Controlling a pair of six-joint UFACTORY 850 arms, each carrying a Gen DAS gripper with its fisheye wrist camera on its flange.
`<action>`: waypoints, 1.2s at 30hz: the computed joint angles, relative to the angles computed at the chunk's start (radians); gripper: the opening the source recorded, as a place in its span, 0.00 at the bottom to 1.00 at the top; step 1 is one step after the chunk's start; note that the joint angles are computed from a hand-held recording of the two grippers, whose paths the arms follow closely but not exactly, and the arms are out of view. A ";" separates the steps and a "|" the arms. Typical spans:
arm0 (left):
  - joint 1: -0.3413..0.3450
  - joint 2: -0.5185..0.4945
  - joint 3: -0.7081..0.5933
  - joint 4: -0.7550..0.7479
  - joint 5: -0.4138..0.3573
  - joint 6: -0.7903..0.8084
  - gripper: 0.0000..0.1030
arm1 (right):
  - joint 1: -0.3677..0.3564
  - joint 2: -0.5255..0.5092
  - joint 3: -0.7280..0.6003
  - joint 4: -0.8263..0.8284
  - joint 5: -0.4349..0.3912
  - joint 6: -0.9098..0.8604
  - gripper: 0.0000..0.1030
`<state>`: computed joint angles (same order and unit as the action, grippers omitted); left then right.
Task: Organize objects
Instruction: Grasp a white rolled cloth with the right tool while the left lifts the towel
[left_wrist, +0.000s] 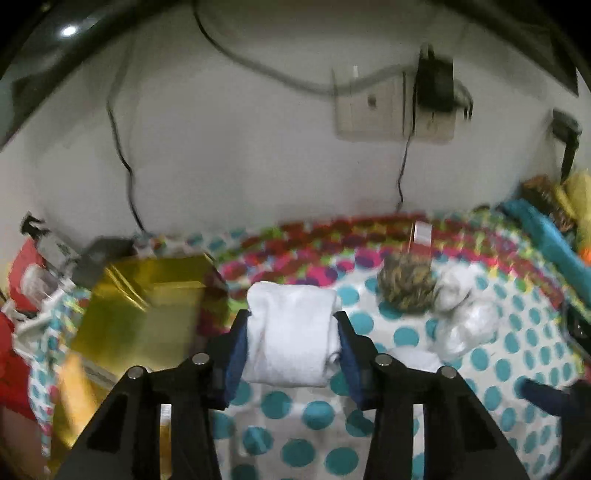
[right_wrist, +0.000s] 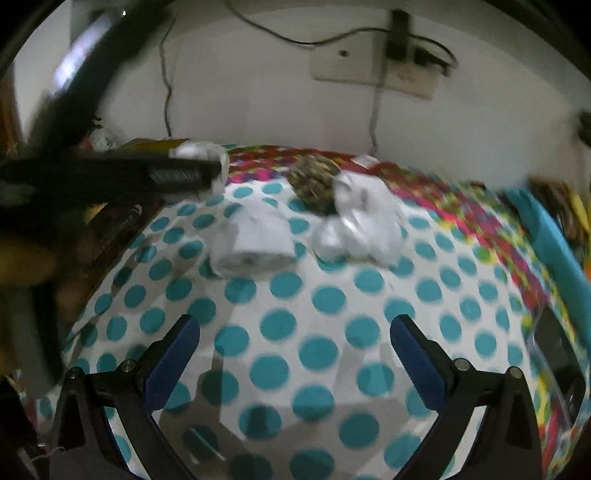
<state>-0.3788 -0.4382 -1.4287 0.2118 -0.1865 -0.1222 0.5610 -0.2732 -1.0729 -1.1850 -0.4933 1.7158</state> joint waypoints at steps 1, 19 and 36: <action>0.008 0.018 0.005 -0.064 0.002 0.051 0.44 | -0.005 -0.011 -0.015 0.005 0.007 -0.019 1.00; 0.075 0.145 0.150 -0.356 0.034 0.309 0.44 | -0.057 -0.193 -0.236 0.261 0.065 -0.334 0.52; -0.010 0.329 0.357 0.364 0.050 -0.439 0.44 | 0.056 0.019 -0.042 -0.012 -0.101 0.024 0.52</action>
<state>-0.3887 -0.1095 -1.0712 0.5756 -0.1366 -0.5614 0.6174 -0.2541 -1.1146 -1.1972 -0.5941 1.7403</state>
